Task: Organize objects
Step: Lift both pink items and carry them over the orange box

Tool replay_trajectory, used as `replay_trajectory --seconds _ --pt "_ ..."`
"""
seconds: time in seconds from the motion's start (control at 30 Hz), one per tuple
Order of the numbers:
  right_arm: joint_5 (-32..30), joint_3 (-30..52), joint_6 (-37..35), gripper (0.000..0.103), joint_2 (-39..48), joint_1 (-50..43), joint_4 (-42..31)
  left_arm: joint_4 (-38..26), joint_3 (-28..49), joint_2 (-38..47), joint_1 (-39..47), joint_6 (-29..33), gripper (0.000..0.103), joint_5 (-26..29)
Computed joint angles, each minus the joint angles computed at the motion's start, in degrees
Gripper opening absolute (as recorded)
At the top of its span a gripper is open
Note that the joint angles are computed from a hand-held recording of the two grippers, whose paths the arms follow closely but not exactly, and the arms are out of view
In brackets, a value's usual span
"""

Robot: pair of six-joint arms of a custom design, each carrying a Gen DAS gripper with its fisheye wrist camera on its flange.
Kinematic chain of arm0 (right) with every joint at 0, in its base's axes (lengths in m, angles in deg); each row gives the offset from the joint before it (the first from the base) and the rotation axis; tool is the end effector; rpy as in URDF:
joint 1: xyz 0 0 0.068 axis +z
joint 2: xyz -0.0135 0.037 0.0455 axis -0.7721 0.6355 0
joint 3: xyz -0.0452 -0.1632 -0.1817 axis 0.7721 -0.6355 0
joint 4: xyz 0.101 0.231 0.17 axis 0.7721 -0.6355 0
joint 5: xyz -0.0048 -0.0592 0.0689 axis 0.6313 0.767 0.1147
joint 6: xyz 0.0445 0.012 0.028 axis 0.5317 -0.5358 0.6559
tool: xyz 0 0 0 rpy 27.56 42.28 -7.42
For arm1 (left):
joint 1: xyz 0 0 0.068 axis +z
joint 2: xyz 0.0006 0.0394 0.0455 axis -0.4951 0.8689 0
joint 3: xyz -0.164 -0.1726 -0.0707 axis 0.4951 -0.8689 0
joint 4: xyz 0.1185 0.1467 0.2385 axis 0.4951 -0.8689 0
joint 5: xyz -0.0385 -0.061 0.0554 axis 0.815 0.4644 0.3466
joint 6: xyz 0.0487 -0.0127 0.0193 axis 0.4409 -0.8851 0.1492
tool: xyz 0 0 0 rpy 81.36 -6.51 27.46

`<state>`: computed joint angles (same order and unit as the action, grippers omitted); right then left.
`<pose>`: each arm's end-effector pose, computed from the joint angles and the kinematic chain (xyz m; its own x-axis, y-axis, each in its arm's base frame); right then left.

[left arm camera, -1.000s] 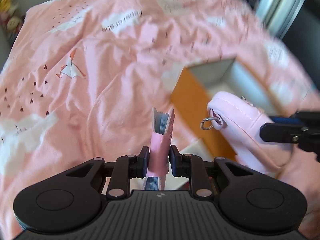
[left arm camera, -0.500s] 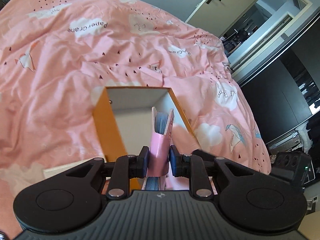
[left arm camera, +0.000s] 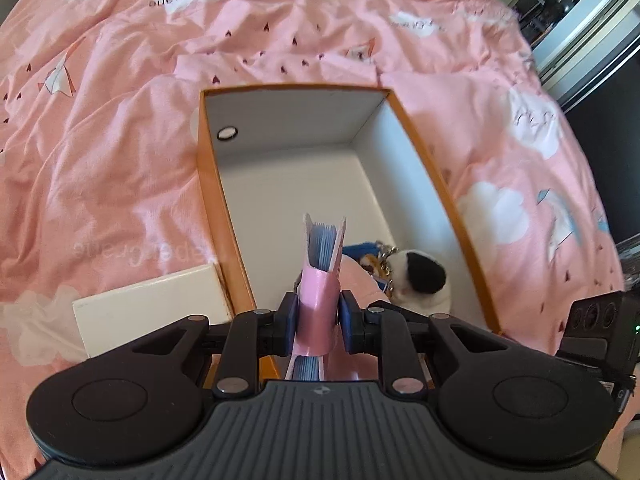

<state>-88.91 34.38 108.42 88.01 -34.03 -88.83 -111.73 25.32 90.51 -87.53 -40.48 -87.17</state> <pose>0.1701 0.0744 0.0947 -0.9390 0.1969 -0.2820 -0.1093 0.6065 0.7875 0.1549 -0.2392 0.1823 -0.9497 -0.0078 -0.3130 0.0789 0.9614 -0.2636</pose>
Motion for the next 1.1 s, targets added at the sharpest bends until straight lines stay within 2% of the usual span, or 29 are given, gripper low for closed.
replay_trajectory --seconds 0.2,0.33,0.4,0.5,0.6,0.63,0.83,0.9,1.0,1.1 --pt "1.55 2.29 -3.84 0.022 5.12 0.67 0.29 -2.79 5.72 9.16 -1.46 0.12 0.024 0.49" --pt "2.97 3.96 -7.44 0.021 7.81 1.25 -0.03 -3.20 7.10 12.81 -0.10 -0.97 0.024 4.79" --pt "3.43 4.53 -9.20 0.021 8.30 1.16 -1.01 -3.05 7.15 13.44 0.07 -1.26 0.024 5.29" --pt "3.15 5.04 -11.30 0.021 9.25 1.11 -1.21 -2.82 6.03 11.56 0.28 -1.16 0.024 4.61" --pt "4.36 5.79 -13.43 0.021 9.17 3.23 -1.70 -3.86 4.78 7.52 0.24 0.31 0.024 1.68" --pt "5.18 5.84 -15.14 0.021 7.17 3.84 -3.95 -4.23 4.33 6.09 0.51 0.84 0.024 1.50" --pt "19.13 11.26 -20.25 0.020 10.68 16.53 -6.01 -5.69 3.37 0.14 1.35 2.58 0.024 -0.34" --pt "21.32 12.39 -20.85 0.020 11.70 18.87 -6.07 -5.96 3.56 -0.61 1.22 3.75 0.024 -1.53" --pt "19.13 12.20 -19.55 0.019 10.01 17.38 -6.76 -5.39 2.98 -1.61 1.87 4.31 0.024 -0.90" --pt "8.96 9.31 -15.67 0.019 5.86 10.27 -6.28 -5.26 2.05 -3.84 2.71 4.57 0.024 -0.61"
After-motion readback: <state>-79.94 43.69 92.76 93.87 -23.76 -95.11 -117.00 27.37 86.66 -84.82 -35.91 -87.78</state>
